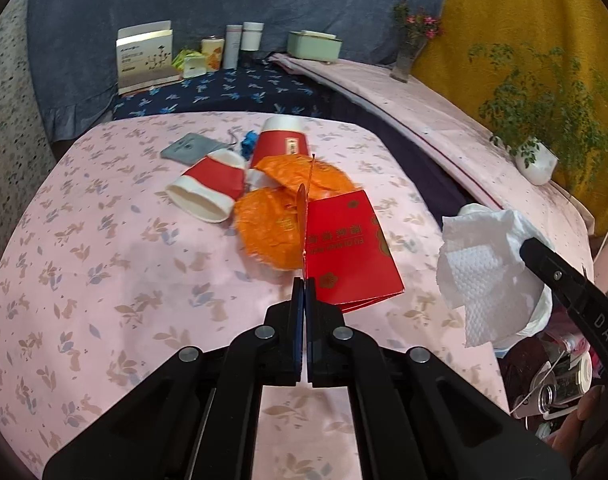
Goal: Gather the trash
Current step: 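Carry both held items over the bin and open both tools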
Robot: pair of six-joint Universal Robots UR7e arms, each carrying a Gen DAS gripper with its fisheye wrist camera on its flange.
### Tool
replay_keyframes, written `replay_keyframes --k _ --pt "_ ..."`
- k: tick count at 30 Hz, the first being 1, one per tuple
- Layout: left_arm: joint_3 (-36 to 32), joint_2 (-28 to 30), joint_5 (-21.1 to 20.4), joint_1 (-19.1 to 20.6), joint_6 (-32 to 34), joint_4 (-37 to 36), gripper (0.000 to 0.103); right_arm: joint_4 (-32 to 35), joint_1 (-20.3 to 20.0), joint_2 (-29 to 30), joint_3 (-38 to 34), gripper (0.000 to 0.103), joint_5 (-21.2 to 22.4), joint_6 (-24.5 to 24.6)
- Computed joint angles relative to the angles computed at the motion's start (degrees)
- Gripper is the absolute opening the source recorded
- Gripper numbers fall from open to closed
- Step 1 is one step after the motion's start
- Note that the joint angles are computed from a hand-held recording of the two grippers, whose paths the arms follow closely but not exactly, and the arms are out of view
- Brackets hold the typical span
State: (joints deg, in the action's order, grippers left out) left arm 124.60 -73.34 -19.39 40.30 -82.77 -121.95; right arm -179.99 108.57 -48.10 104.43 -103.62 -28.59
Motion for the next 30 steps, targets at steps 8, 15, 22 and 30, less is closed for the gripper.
replay_keyframes --k 8,15,22,30 --pt "-3.5 6.2 -0.2 -0.3 14.0 -13.1 0.0 -1.1 -1.9 -2.4 -0.4 0.004 -0.1 -0.4" --pt "-8.5 13.2 -2.5 1.3 27.0 -24.5 0.0 -1.5 -4.3 -3.6 -2.0 0.004 -1.0 -1.1" --pt "-14.4 20.0 -5.1 2.9 38.6 -32.9 0.0 -1.2 -6.9 -3.6 -5.0 0.004 -2.4 -1.6" --pt "-22.5 27.1 -8.0 4.5 49.0 -38.0 0.0 -0.1 -9.3 -2.5 -8.8 0.004 -3.3 -1.4"
